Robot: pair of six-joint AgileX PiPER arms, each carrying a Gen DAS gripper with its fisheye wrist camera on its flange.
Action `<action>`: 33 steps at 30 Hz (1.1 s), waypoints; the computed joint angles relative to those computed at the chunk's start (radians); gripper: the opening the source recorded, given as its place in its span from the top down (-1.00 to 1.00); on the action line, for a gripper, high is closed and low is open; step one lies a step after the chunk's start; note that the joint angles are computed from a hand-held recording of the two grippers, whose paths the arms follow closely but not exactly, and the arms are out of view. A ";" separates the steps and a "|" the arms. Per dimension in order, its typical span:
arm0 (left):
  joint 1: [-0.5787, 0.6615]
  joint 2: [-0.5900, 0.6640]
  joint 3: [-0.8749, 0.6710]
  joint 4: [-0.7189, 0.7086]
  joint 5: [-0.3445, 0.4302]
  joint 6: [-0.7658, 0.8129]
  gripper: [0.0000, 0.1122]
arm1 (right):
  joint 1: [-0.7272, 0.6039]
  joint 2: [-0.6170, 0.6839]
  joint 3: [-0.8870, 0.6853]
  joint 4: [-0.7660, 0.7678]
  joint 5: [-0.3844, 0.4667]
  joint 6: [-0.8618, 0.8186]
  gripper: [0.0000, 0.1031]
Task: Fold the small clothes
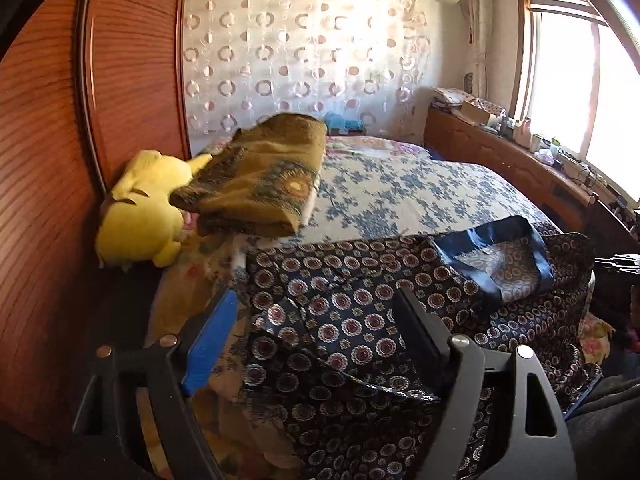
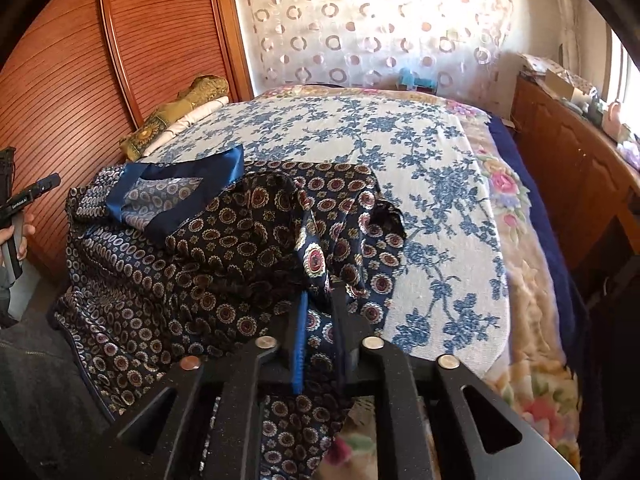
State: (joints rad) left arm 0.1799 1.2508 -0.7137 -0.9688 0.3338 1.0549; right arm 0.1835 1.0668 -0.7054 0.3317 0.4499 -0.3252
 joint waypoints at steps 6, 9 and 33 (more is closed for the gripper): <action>0.002 0.037 -0.009 0.013 -0.027 -0.031 -0.43 | -0.015 -0.034 -0.009 -0.053 0.012 0.046 0.21; 0.017 0.040 -0.019 -0.003 -0.025 -0.023 -0.43 | 0.002 -0.029 -0.034 -0.129 0.016 0.123 0.17; 0.014 0.398 -0.332 0.282 -0.006 -0.297 -0.43 | 0.031 0.541 -0.448 -0.244 -0.059 0.260 -0.04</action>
State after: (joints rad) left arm 0.1937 1.6487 -1.0454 -0.6869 0.3282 0.7579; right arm 0.2149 1.6075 -1.1530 0.0872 0.3906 -0.0649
